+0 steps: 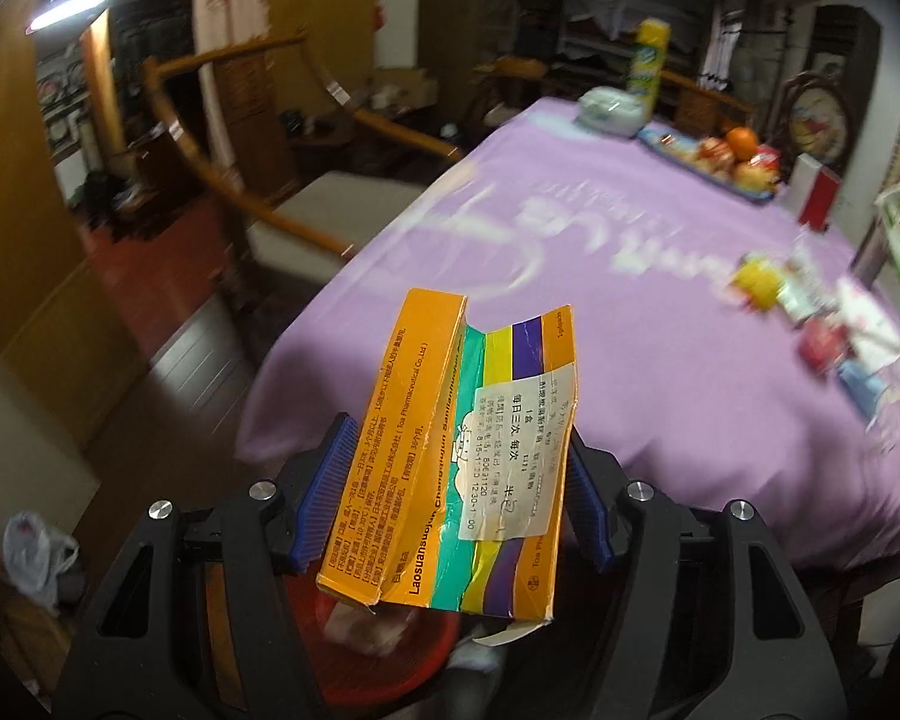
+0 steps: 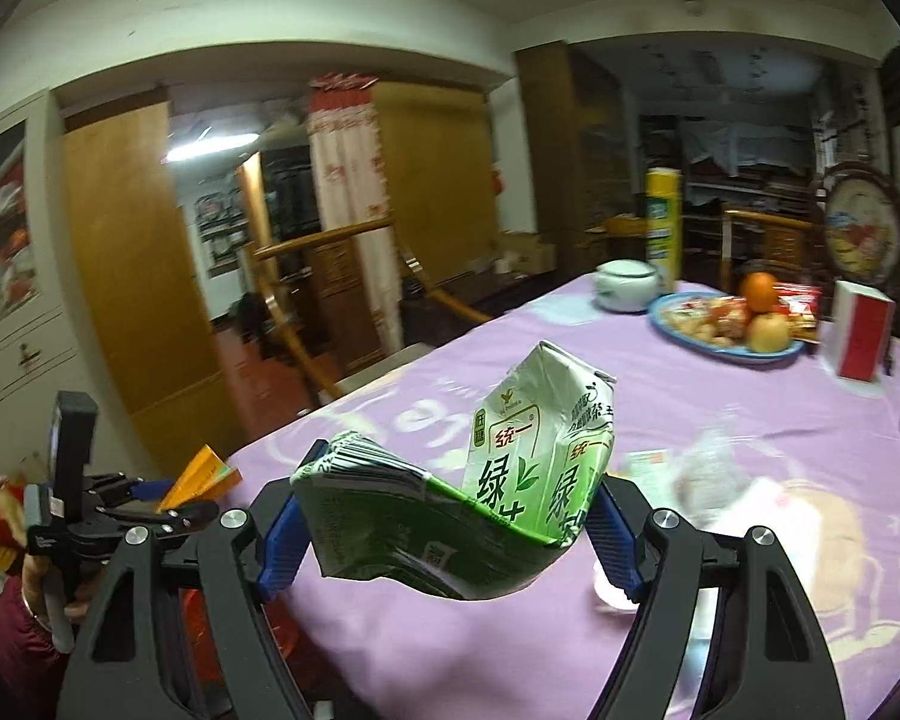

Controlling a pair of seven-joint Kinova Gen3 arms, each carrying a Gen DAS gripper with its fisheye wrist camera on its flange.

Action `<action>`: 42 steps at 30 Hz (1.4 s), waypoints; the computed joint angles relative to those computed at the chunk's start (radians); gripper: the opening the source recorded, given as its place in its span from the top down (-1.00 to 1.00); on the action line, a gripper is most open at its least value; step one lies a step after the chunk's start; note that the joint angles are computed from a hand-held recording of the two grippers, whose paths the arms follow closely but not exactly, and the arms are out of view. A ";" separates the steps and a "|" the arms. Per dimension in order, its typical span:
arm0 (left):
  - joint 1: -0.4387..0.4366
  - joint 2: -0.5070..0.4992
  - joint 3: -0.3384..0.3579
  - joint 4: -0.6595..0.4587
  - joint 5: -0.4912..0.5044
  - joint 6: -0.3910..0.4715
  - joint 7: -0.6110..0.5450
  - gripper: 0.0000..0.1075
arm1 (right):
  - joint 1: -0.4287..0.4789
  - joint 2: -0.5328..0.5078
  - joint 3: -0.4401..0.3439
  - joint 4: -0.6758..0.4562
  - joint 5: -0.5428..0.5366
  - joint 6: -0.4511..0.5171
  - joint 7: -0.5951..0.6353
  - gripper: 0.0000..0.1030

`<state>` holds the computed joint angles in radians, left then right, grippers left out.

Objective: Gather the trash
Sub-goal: 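Carry the medicine box and tea carton down and drop them into the wastebasket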

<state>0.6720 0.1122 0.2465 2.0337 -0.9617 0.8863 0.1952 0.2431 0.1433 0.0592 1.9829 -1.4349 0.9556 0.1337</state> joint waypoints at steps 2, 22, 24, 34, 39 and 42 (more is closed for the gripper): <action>-0.014 -0.006 -0.003 0.035 0.047 -0.006 -0.032 -0.20 | -0.024 -0.007 -0.017 0.004 0.015 -0.007 -0.014 -0.50; -0.115 -0.105 0.003 0.309 0.035 0.002 0.174 -0.79 | -0.405 0.012 -0.213 -0.051 0.380 -0.214 -0.363 -0.50; -0.146 -0.132 0.001 0.340 0.040 -0.023 0.189 -0.79 | -0.437 0.025 -0.235 -0.069 0.424 -0.216 -0.403 -0.53; -0.242 -0.187 0.036 0.416 0.038 -0.075 0.239 -0.79 | -0.496 0.072 -0.289 -0.136 0.521 -0.233 -0.521 -0.79; -0.252 -0.168 0.045 0.400 0.043 -0.083 0.219 -0.79 | -0.456 0.078 -0.293 -0.135 0.509 -0.234 -0.512 -0.78; -0.238 -0.155 0.052 0.376 0.040 -0.067 0.210 -0.79 | -0.427 0.068 -0.290 -0.118 0.474 -0.233 -0.479 -0.78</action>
